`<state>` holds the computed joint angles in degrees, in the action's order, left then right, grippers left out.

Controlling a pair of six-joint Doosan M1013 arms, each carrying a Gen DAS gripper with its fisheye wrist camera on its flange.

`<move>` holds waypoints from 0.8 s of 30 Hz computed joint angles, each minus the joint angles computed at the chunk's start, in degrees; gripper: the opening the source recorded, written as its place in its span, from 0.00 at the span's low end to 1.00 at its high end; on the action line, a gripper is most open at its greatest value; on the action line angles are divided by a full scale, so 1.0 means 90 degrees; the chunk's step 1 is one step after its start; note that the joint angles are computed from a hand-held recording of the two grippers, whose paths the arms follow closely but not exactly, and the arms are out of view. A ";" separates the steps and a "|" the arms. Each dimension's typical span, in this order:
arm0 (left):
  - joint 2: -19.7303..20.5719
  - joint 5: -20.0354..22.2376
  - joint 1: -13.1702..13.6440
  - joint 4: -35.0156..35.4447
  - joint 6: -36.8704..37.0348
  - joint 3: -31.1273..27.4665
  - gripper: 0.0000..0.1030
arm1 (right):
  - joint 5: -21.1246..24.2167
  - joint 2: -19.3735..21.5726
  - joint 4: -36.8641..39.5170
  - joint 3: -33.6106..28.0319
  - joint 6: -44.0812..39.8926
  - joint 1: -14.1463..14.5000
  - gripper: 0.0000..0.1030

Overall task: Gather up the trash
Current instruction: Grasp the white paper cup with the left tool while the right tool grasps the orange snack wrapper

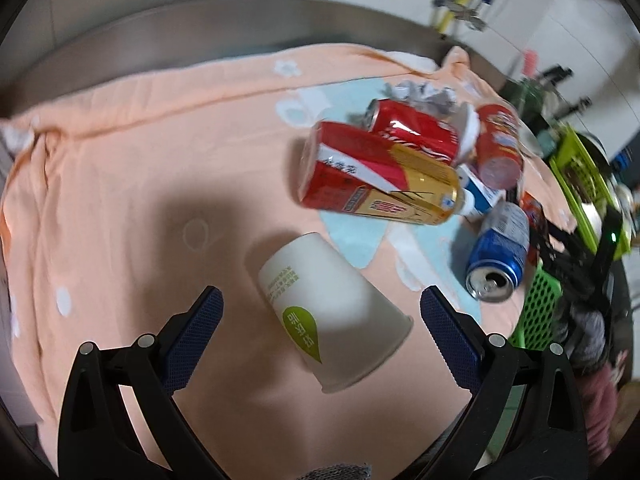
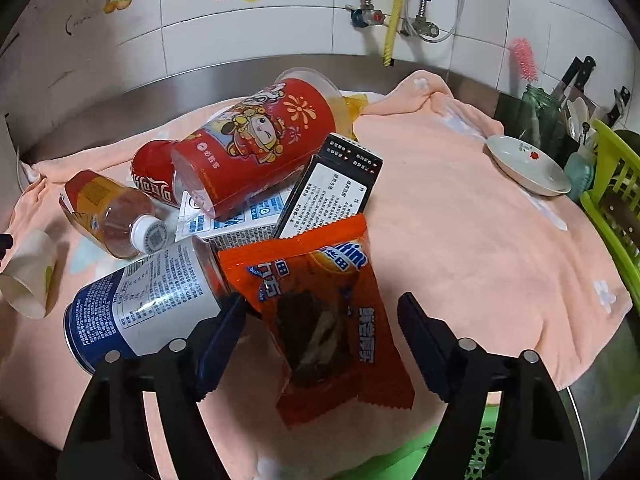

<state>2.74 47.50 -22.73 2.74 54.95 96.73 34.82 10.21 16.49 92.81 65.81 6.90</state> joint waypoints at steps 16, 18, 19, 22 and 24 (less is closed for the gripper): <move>0.0338 0.0037 0.0291 -0.1329 0.0385 -0.0023 0.73 | -0.0133 -0.0080 0.0671 0.0197 -0.0127 -0.0092 0.47; 0.0332 -0.0006 0.0282 -0.1336 0.0453 -0.0019 0.70 | -0.0222 -0.0158 0.0649 0.0270 -0.0011 -0.0080 0.47; 0.0326 -0.0027 0.0278 -0.1323 0.0457 -0.0016 0.69 | -0.0283 -0.0230 0.0716 0.0337 0.0004 -0.0085 0.46; 0.0299 -0.0102 0.0285 -0.1382 0.0579 0.0004 0.66 | -0.0459 -0.0432 0.0578 0.0489 0.0254 -0.0070 0.46; 0.0284 -0.0137 0.0271 -0.1376 0.0677 0.0011 0.65 | -0.0545 -0.0572 0.0681 0.0596 0.0312 -0.0099 0.46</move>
